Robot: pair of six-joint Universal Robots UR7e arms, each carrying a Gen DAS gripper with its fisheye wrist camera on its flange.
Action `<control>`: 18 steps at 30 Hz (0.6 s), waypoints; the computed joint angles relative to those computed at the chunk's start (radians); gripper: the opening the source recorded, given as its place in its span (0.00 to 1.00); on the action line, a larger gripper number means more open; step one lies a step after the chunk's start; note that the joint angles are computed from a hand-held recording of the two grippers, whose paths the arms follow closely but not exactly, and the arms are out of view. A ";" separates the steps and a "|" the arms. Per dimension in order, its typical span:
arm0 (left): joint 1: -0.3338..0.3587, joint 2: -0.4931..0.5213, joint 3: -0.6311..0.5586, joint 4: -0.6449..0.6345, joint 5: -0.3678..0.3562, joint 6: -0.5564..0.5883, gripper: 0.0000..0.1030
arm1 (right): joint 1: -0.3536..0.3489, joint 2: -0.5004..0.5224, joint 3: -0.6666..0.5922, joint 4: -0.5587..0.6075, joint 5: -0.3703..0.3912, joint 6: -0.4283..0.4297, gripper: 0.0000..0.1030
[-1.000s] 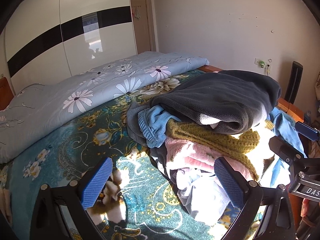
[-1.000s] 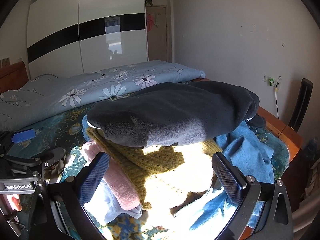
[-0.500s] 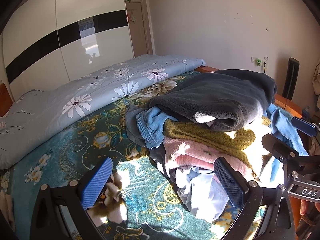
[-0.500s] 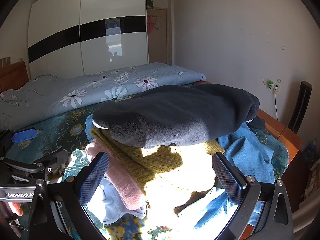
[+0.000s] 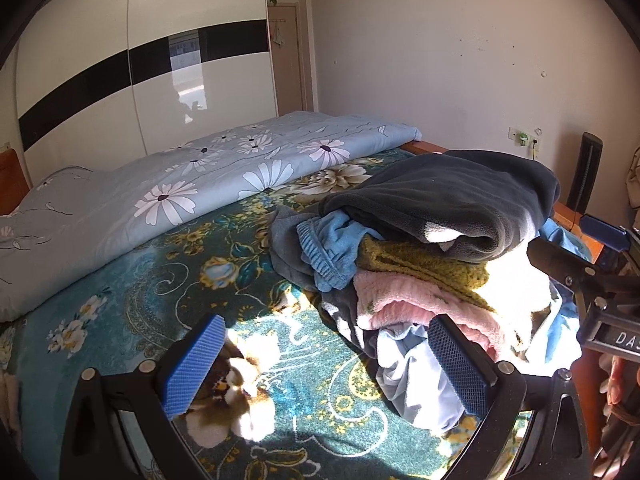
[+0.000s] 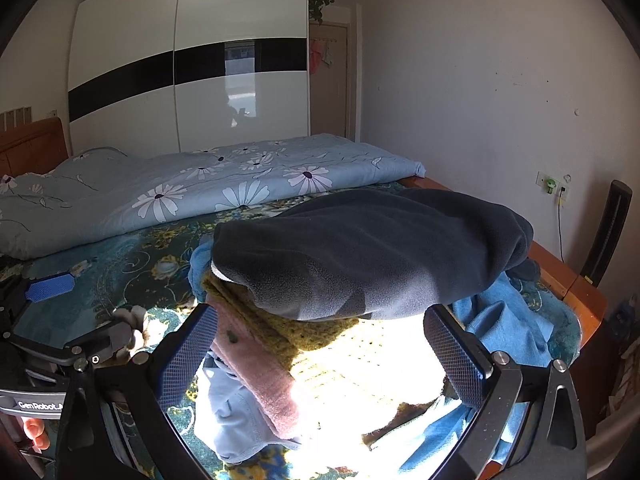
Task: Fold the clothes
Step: 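Grasp the dark grey fleece jacket on top of the pile with the right gripper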
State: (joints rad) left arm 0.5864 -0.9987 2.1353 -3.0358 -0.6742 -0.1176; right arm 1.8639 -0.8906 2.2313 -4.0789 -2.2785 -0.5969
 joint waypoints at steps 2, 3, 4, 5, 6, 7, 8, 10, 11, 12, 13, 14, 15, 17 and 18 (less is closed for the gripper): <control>0.010 -0.026 0.021 -0.008 0.016 0.000 1.00 | 0.012 0.023 -0.041 0.038 -0.006 -0.039 1.00; 0.015 -0.039 0.031 -0.012 0.023 0.000 1.00 | 0.017 0.035 -0.062 0.060 -0.009 -0.058 1.00; 0.021 -0.052 0.040 -0.016 0.031 0.001 1.00 | 0.018 0.047 -0.083 0.089 0.000 -0.072 1.00; 0.026 -0.065 0.050 -0.019 0.039 0.002 1.00 | 0.015 0.059 -0.107 0.129 0.009 -0.076 1.00; 0.032 -0.079 0.059 -0.022 0.044 0.002 1.00 | 0.011 0.076 -0.138 0.166 -0.001 -0.069 1.00; 0.042 -0.103 0.070 -0.011 0.031 -0.004 1.00 | 0.007 0.095 -0.171 0.202 -0.019 -0.058 1.00; 0.053 -0.127 0.084 -0.007 0.020 -0.009 1.00 | 0.003 0.113 -0.204 0.239 -0.036 -0.047 1.00; 0.073 -0.171 0.111 -0.002 0.015 -0.018 1.00 | -0.003 0.163 -0.271 0.249 -0.106 -0.068 1.00; 0.081 -0.192 0.124 -0.001 0.020 -0.022 1.00 | -0.006 0.189 -0.306 0.249 -0.143 -0.084 1.00; 0.089 -0.211 0.138 -0.003 0.030 -0.025 1.00 | -0.007 0.217 -0.341 0.227 -0.180 -0.122 0.99; 0.096 -0.230 0.150 -0.001 0.040 -0.026 1.00 | -0.009 0.236 -0.371 0.206 -0.208 -0.153 0.94; 0.104 -0.248 0.157 0.010 0.050 -0.028 1.00 | -0.016 0.235 -0.383 0.212 -0.217 -0.143 0.91; 0.113 -0.266 0.165 0.022 0.059 -0.030 1.00 | -0.027 0.214 -0.374 0.247 -0.202 -0.091 0.90; 0.129 -0.293 0.172 0.050 0.079 -0.021 1.00 | -0.047 0.152 -0.339 0.328 -0.139 0.055 0.85; 0.134 -0.301 0.180 0.040 0.093 -0.004 1.00 | -0.051 0.136 -0.333 0.337 -0.122 0.090 0.80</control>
